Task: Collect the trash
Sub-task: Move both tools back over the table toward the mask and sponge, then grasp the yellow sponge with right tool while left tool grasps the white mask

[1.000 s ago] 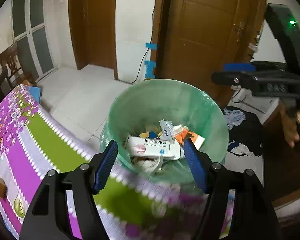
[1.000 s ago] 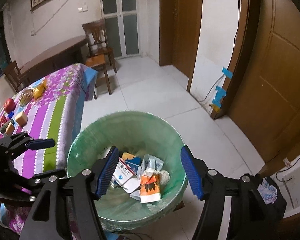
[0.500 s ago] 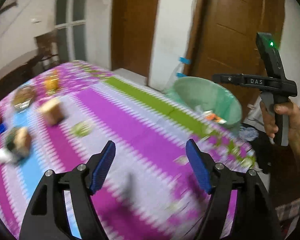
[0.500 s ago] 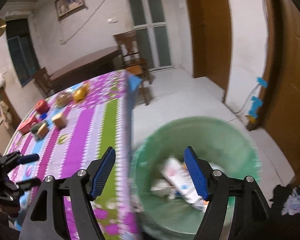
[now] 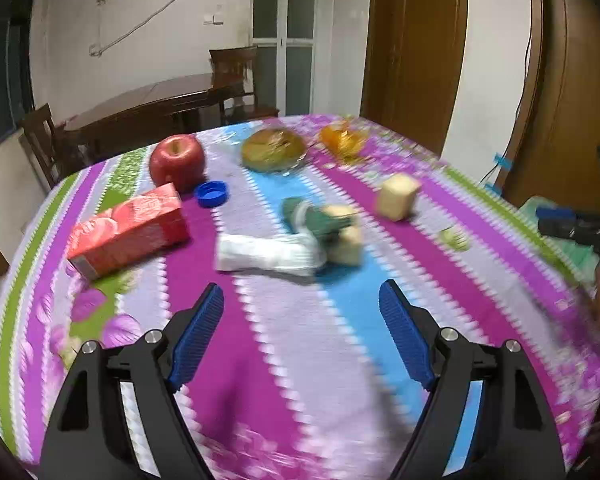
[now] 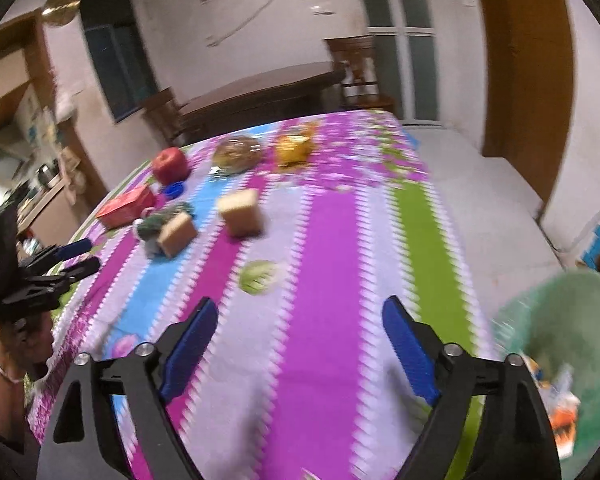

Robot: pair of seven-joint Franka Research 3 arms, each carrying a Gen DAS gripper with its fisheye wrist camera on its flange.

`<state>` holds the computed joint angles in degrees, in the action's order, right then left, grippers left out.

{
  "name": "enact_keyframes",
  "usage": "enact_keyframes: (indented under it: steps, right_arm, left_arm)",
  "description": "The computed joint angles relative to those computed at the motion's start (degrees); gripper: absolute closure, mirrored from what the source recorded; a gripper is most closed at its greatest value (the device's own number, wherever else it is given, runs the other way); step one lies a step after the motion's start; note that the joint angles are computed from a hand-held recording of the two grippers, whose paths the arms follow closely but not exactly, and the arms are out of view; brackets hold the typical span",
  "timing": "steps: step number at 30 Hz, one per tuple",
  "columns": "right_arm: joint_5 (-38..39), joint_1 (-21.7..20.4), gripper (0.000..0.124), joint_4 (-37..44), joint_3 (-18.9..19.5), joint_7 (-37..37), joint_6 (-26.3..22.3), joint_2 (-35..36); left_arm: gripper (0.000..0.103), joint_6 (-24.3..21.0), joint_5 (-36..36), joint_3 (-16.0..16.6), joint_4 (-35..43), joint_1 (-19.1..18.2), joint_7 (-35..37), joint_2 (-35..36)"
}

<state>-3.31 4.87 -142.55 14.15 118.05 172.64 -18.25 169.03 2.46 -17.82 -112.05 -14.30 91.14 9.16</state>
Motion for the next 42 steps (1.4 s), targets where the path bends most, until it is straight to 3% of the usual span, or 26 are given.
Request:
enact_keyframes:
  steps: [4, 7, 9, 13, 20, 22, 23, 25, 30, 34, 38, 40, 42]
  right_arm:
    - [-0.02, 3.27, 0.037, 10.21, -1.65, -2.56, -2.08, 10.38]
    - [-4.79, 4.35, 0.037, 17.87, -2.3, 0.36, -4.32, 17.36]
    - [-4.5, 5.78, 0.036, 21.94, -3.54, -0.7, -5.54, 21.01]
    - [-2.85, 8.18, 0.036, 28.82, -5.64, -5.08, -8.94, 26.51]
    - [1.15, 11.83, 0.037, 35.54, -9.55, -11.39, -12.4, 31.86]
    - [3.49, 12.42, 0.051, 36.05, -10.27, -13.2, -12.55, 32.39]
    - [3.07, 13.32, 0.056, 36.1, -11.29, -12.71, -12.09, 32.58]
    - [3.54, 14.16, 0.081, 35.61, -12.19, -12.88, -11.13, 32.49]
    - [6.47, 14.43, 0.083, 30.98, -12.61, -13.23, -7.14, 29.55]
    - [6.64, 14.8, 0.084, 22.44, -12.39, -12.63, -2.71, 23.28]
    - [7.98, 13.99, 0.084, 11.73, -9.74, -11.92, 0.52, 14.15]
    - [5.58, 12.35, 0.083, 7.12, -7.31, -8.92, 1.58, 9.96]
    - [4.23, 10.62, 0.083, 1.68, -4.16, -5.89, 2.69, 4.65]
  left_arm:
    - [0.026, -4.87, -2.07, -1.88, 5.17, 1.92, 8.11, 4.57]
    - [0.026, -6.81, -0.74, -2.07, 9.12, 1.86, 13.12, 7.53]
    - [0.026, -8.51, -2.34, -3.91, 11.7, 3.17, 18.62, 9.4]
    - [0.02, -12.69, -4.03, -5.73, 16.74, 3.89, 28.01, 12.81]
    - [0.018, -15.96, -3.49, -4.12, 21.56, 1.87, 34.33, 16.62]
    - [0.019, -16.61, -3.02, -3.77, 22.27, 1.44, 35.19, 17.05]
    - [0.02, -17.17, -3.17, -3.77, 22.55, 1.42, 35.48, 17.09]
    - [0.049, -17.97, -3.41, -3.36, 22.92, 1.1, 34.87, 16.94]
    - [0.06, -16.23, -2.31, -1.91, 19.2, -0.18, 31.8, 14.27]
    - [0.069, -13.46, -10.38, -5.65, 9.68, 3.97, 35.82, 6.86]
    - [0.069, -10.3, -27.46, -8.92, -3.1, 7.03, 48.44, -4.41]
    - [0.065, -9.39, -39.21, -9.08, -9.74, 6.14, 58.03, -11.0]
    - [0.061, -8.78, -49.8, -7.46, -15.56, 2.94, 66.54, -16.8]
